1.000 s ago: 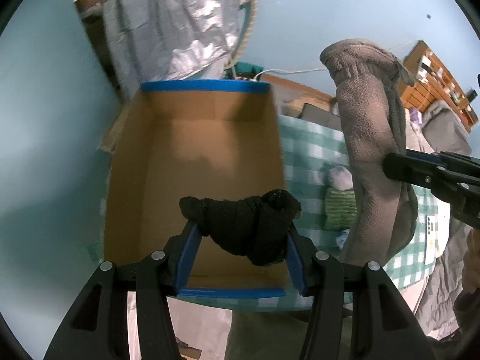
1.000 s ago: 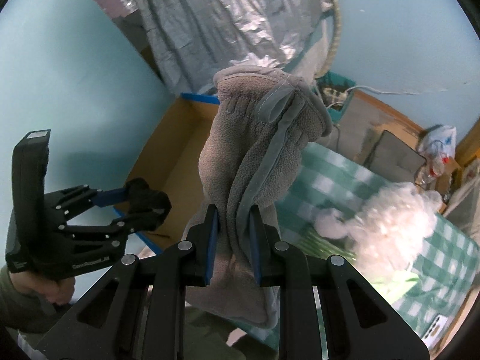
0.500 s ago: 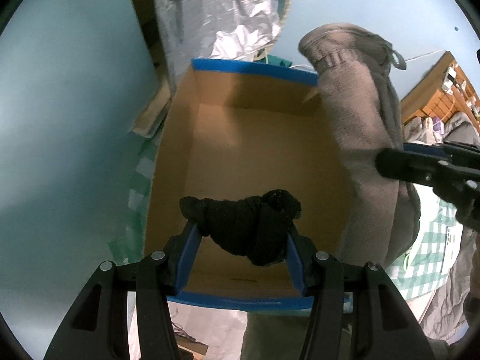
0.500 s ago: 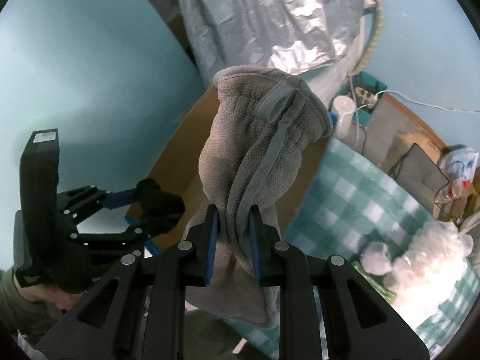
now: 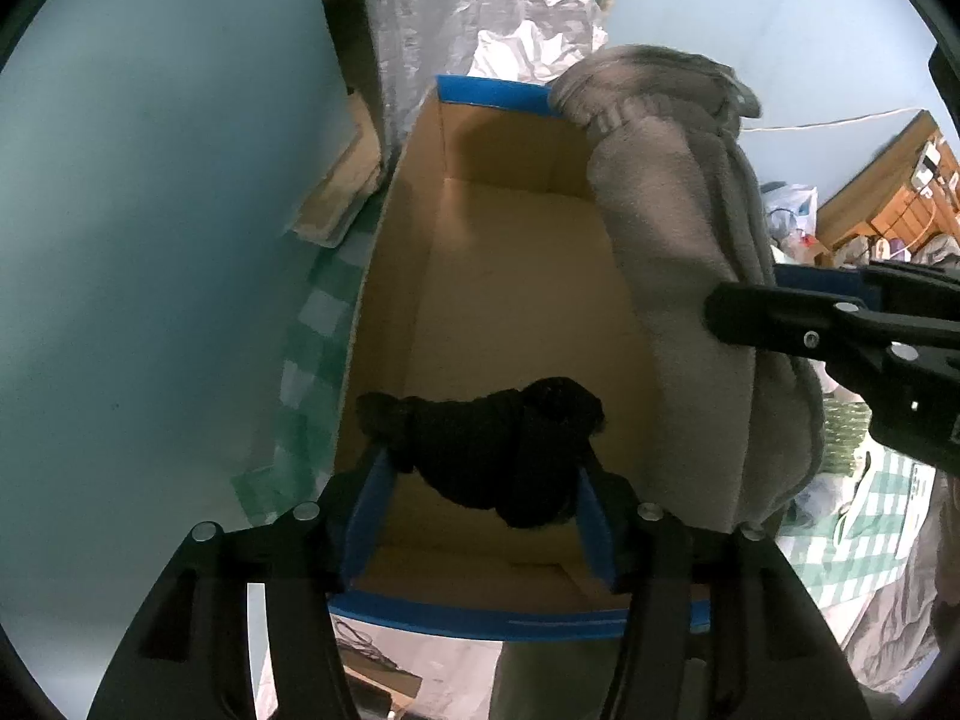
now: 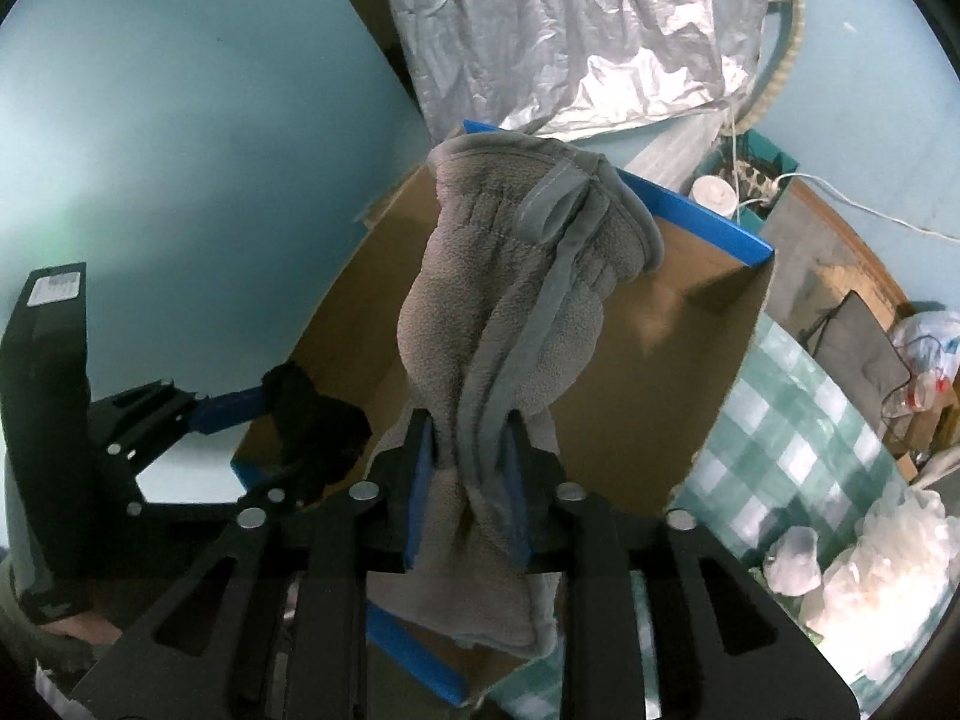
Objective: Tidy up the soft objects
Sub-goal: 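Lift the grey mitten with the right gripper while the left gripper carries the black sock to the box, then open both grippers to drop the mitten and sock into the cardboard box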
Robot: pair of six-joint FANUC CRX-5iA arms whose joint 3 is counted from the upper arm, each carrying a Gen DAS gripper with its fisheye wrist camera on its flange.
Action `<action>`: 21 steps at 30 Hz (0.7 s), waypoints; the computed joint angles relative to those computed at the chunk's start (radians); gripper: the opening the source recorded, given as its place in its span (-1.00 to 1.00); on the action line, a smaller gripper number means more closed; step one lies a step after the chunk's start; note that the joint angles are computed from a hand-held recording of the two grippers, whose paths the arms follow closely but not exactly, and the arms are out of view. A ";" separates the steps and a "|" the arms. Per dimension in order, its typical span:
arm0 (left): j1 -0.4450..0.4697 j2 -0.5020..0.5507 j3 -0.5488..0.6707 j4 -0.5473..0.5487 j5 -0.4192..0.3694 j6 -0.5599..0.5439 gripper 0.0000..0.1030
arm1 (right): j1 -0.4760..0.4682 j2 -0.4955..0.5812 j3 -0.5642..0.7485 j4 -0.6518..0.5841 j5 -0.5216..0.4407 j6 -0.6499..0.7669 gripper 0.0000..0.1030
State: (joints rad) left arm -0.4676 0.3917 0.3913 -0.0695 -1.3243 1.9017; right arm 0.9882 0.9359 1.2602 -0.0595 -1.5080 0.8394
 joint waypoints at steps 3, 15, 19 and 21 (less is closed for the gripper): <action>-0.001 0.004 0.008 -0.004 -0.013 0.001 0.31 | 0.008 0.001 0.000 0.026 -0.001 -0.014 -0.01; -0.016 -0.026 0.008 -0.008 -0.006 0.026 0.58 | 0.016 -0.140 -0.218 0.079 0.112 -0.070 0.35; -0.040 -0.032 0.033 -0.018 -0.013 0.025 0.58 | 0.019 -0.214 -0.333 0.093 0.171 -0.108 0.36; -0.051 -0.030 0.048 -0.022 -0.023 0.020 0.58 | 0.021 -0.252 -0.387 0.103 0.193 -0.127 0.36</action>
State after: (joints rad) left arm -0.5185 0.3619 0.4395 -0.0913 -1.3470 1.9218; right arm 1.0096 0.6842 0.8727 0.0431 -1.3151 0.7119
